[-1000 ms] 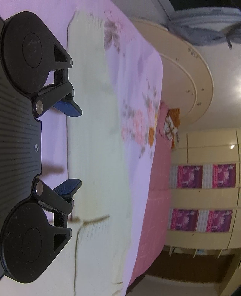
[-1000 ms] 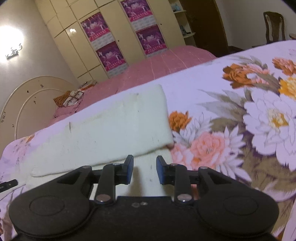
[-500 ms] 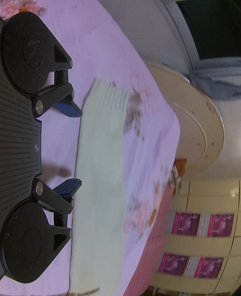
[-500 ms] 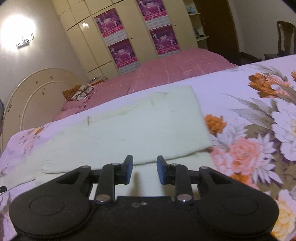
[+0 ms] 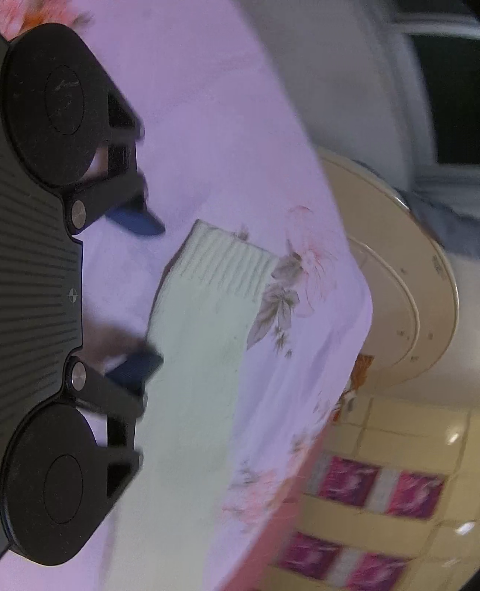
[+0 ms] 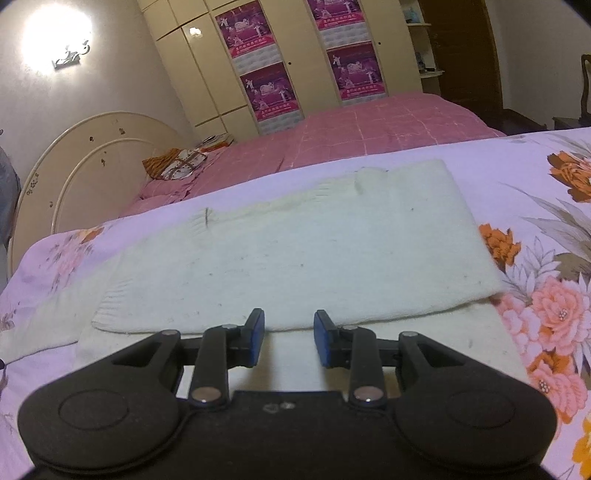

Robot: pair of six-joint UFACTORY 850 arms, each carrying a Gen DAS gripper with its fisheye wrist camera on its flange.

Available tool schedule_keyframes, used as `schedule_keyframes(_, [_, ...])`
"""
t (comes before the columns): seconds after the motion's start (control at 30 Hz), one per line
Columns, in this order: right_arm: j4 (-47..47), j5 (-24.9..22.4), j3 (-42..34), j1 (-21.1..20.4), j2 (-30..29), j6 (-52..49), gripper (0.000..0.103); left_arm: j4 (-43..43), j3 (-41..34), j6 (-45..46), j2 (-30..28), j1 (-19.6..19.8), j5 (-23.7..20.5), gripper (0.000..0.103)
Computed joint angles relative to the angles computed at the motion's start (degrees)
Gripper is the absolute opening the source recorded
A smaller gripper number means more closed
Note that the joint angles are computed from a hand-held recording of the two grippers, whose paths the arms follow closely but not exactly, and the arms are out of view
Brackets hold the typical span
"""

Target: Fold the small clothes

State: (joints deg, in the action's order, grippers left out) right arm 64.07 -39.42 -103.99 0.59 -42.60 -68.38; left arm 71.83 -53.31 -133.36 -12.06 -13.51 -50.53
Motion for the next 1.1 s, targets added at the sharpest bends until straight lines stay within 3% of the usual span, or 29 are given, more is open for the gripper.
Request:
schedule_keyframes(0.2, [0.04,0.14,-0.04,-0.33,-0.08,0.57,0.03,9.41,4.12,-18.52,2.01,2.33,3.72,0.056])
schedule_keyframes(0.3, [-0.03,0.13,-0.3,-0.5,-0.23,1.01,0.03,12.59,5.4,-25.88,2.43,3.4,5.1,0.034])
schedule_keyframes(0.37, [0.02,0.22,-0.41,-0.37,-0.23,1.42,0.03,16.35,6.9,-33.51,2.95,4.49,6.48,0.026])
schedule_keyframes(0.43, [0.21,0.02,-0.46,-0.5,-0.21,1.46,0.03,19.22,7.86,-38.63,3.17,5.88,8.59,0.003])
schedule_keyframes(0.5, [0.49,-0.12,-0.28,-0.69,-0.07,1.43,0.031,22.27,7.75,-40.73,3.19,5.91,8.51,0.003])
schedule_keyframes(0.57, [0.54,0.02,-0.42,-0.63,-0.09,1.85,0.031,24.86,5.18,-35.83,1.94,4.58,7.3,0.003])
schedule_keyframes(0.67, [1.46,-0.29,-0.47,-1.14,-0.13,1.33,0.031,27.66,-1.22,-27.81,-1.83,2.83,8.85,0.003])
schedule_keyframes(0.9, [4.02,-0.59,0.7,-2.12,0.72,0.75,0.031,34.39,-21.98,-16.83,-15.67,-2.04,18.05,0.003])
schedule_keyframes(1.03, [5.05,-1.11,0.7,-3.25,0.85,1.2,0.031,31.59,-35.3,-8.63,-24.74,-4.33,24.81,0.003])
schedule_keyframes(1.1, [5.33,-1.56,0.72,-3.92,0.9,1.45,0.031,25.04,-43.29,0.41,-30.06,-5.45,27.89,0.003])
